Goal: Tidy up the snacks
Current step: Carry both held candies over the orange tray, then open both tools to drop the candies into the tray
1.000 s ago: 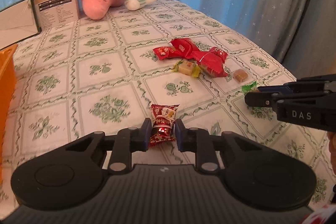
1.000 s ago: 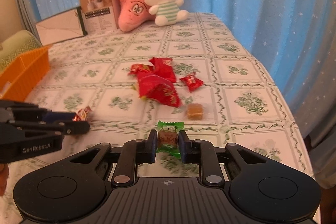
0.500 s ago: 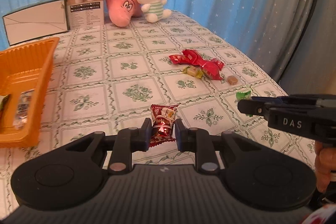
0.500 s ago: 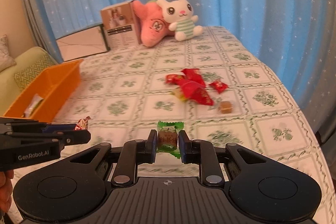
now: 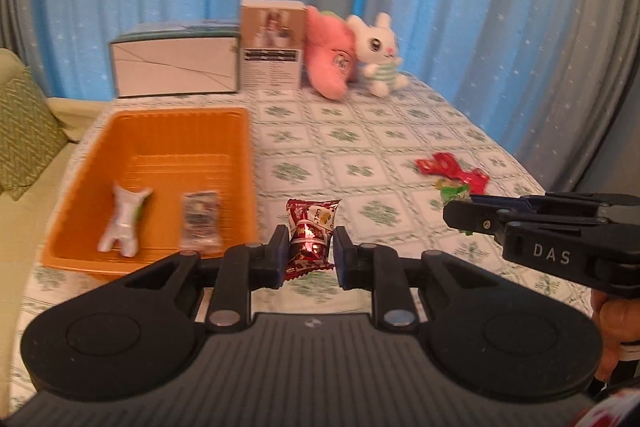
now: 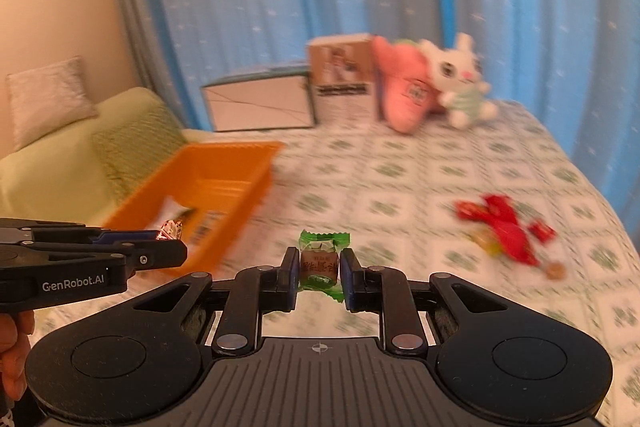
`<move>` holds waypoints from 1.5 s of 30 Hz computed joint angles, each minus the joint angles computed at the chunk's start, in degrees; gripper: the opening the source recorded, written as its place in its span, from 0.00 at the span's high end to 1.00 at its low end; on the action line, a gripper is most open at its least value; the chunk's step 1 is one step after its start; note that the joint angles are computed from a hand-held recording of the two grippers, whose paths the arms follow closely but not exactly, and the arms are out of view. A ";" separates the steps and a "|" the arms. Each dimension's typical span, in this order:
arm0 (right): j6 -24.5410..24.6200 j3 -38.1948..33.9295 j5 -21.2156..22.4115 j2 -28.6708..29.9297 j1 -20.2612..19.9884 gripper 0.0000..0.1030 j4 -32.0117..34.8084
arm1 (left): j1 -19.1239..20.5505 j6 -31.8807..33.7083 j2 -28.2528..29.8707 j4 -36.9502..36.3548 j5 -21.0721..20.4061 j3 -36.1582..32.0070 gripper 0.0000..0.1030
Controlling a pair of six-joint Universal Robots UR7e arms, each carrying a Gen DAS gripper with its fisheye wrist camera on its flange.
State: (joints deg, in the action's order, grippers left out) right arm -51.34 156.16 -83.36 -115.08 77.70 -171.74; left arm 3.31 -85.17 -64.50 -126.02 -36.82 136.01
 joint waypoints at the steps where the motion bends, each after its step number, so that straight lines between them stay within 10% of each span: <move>1: 1.08 -0.10 -0.89 1.96 2.06 0.79 -1.44 | -0.20 -1.61 -1.81 3.13 0.09 0.21 0.80; 17: 11.08 -4.20 -8.34 29.27 18.60 0.79 -17.49 | 2.37 -10.22 -18.54 25.00 0.17 3.70 0.80; 37: 14.95 -10.06 -9.97 42.24 19.72 0.79 -22.72 | 12.65 7.81 -18.92 6.69 3.91 8.04 0.79; 40: 15.12 -10.15 -9.86 42.77 19.53 0.79 -23.20 | 12.87 6.83 -18.70 8.08 4.37 7.95 0.55; 45: 15.82 -10.29 -9.41 42.98 19.08 0.79 -22.53 | 11.31 1.14 -19.99 15.32 4.44 7.70 0.53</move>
